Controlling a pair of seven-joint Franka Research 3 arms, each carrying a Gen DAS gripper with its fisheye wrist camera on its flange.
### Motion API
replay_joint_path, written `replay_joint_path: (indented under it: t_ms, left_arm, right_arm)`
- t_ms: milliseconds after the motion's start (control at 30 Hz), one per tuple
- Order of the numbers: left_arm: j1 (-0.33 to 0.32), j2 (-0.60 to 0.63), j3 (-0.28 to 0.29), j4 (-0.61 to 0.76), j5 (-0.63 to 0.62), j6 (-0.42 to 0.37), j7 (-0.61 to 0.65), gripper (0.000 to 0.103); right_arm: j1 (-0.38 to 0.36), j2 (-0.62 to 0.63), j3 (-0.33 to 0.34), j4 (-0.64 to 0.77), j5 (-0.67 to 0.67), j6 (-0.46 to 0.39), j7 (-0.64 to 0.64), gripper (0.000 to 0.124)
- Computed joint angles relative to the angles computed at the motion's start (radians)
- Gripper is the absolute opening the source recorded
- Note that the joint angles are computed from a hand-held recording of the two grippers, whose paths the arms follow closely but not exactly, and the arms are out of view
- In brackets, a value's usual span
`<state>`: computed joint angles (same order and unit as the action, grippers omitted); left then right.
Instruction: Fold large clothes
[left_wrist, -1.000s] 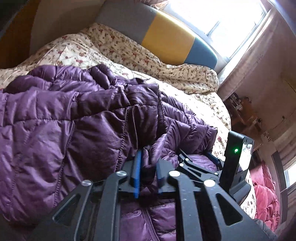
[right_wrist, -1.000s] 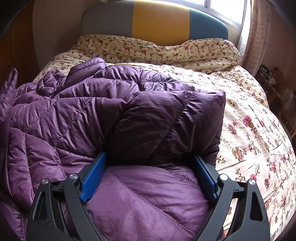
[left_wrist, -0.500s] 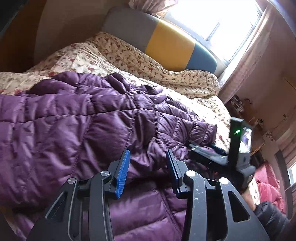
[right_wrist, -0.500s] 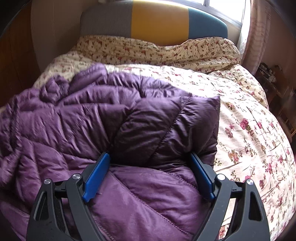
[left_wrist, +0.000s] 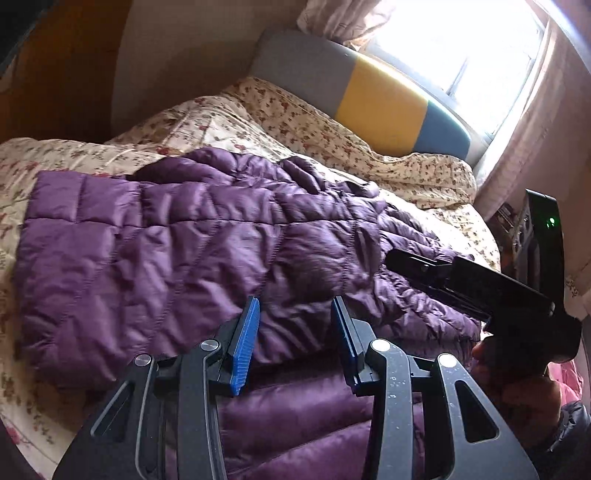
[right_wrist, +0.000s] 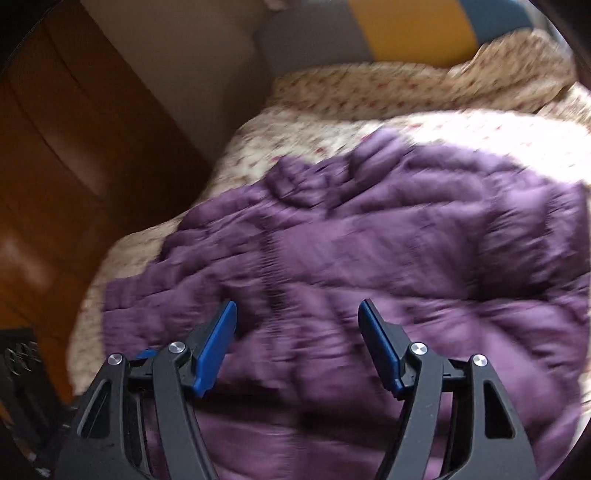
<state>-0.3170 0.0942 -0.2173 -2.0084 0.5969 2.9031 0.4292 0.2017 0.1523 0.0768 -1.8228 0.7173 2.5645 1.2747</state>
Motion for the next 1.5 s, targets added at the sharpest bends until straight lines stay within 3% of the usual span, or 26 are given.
replay_joint_path:
  t_ms: [33, 167, 267, 533, 767, 1033, 1267, 1500]
  left_arm:
    - [0.002, -0.005, 0.002, -0.006, -0.002, -0.002, -0.001, 0.040]
    - [0.012, -0.026, 0.006, -0.027, 0.012, -0.005, -0.018, 0.040]
    - [0.015, -0.031, 0.004, -0.027, 0.036, -0.027, -0.028, 0.040]
    - [0.011, -0.017, -0.002, 0.003, 0.089, -0.076, -0.055, 0.040]
    - [0.006, -0.002, 0.004, 0.030, 0.112, -0.093, -0.070, 0.040]
    - [0.011, 0.025, 0.016, 0.057, 0.109, -0.106, -0.056, 0.040]
    - [0.016, 0.075, 0.016, 0.101, 0.041, -0.128, 0.048, 0.040]
    - [-0.002, 0.116, 0.034, 0.118, 0.023, -0.129, 0.083, 0.040]
  right_arm:
    - [0.004, 0.008, -0.001, 0.006, -0.018, 0.001, 0.005, 0.064]
    - [0.017, 0.032, 0.008, 0.024, -0.041, 0.003, 0.026, 0.021]
    - [0.023, 0.025, 0.002, 0.010, -0.077, 0.034, 0.042, 0.009]
    - [-0.003, -0.044, -0.038, -0.091, -0.179, 0.118, 0.095, 0.007]
    - [-0.020, -0.075, -0.078, -0.153, -0.375, 0.178, 0.258, 0.006]
    - [-0.056, -0.105, -0.104, -0.200, -0.599, 0.194, 0.449, 0.006]
    - [-0.065, -0.080, -0.122, -0.192, -0.838, 0.171, 0.650, 0.001]
    - [-0.059, -0.053, -0.132, -0.200, -0.907, 0.179, 0.714, 0.000]
